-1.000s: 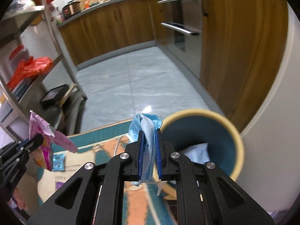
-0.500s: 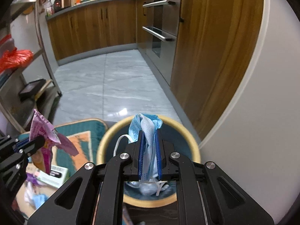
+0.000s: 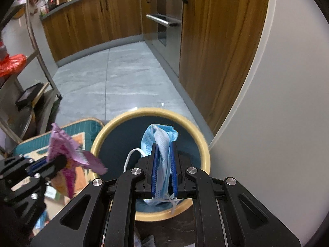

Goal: Collect trash
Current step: 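Carry the pink wrapper and blue mask over the teal bin with both tools, then open the left tool over the bin while the right tool releases the mask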

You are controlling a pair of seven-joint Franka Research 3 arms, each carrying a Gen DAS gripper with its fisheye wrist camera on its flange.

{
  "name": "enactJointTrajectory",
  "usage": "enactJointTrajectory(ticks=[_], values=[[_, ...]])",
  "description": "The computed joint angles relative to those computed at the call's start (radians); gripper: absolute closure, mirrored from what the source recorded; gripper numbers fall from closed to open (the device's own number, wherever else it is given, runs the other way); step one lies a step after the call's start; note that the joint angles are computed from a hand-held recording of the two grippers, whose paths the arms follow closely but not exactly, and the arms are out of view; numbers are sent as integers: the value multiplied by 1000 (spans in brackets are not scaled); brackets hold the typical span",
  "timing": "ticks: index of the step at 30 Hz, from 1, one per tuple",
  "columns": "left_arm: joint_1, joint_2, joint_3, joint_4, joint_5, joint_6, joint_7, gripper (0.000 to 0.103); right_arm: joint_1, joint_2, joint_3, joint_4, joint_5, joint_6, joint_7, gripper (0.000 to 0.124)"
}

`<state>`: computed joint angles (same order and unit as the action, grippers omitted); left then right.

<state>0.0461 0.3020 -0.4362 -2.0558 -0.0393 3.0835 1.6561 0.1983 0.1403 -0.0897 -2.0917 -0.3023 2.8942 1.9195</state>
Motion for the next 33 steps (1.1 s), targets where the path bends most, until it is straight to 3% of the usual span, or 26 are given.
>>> enactJointTrajectory(ticks=[4,8,14,20,22,26,28,30,33], values=[[-85,45,79,46,68,-25,-56,98,-2,21,7,16,12,-44,-36,111],[-111,84,103,81,101,-49,-96,98,-1,49,11,41,42,-100,-60,111],[-95,132,74,120,118,-65,-85,98,14,72,-4,54,24,-150,-59,111],[-100,153,82,140,129,-73,-99,97,9,79,-4,62,53,-150,-45,108],[-94,153,76,138,125,-67,-100,91,10,79,-4,61,53,-144,-45,107],[-97,151,80,136,127,-54,-116,77,17,77,-14,60,37,-135,-16,94],[-112,142,101,125,140,-40,-138,62,21,70,-21,52,22,-121,10,87],[-120,130,113,110,153,-26,-157,53,17,69,-21,52,20,-113,18,84],[-119,118,118,98,171,-9,-174,47,15,66,-22,55,15,-113,34,77]])
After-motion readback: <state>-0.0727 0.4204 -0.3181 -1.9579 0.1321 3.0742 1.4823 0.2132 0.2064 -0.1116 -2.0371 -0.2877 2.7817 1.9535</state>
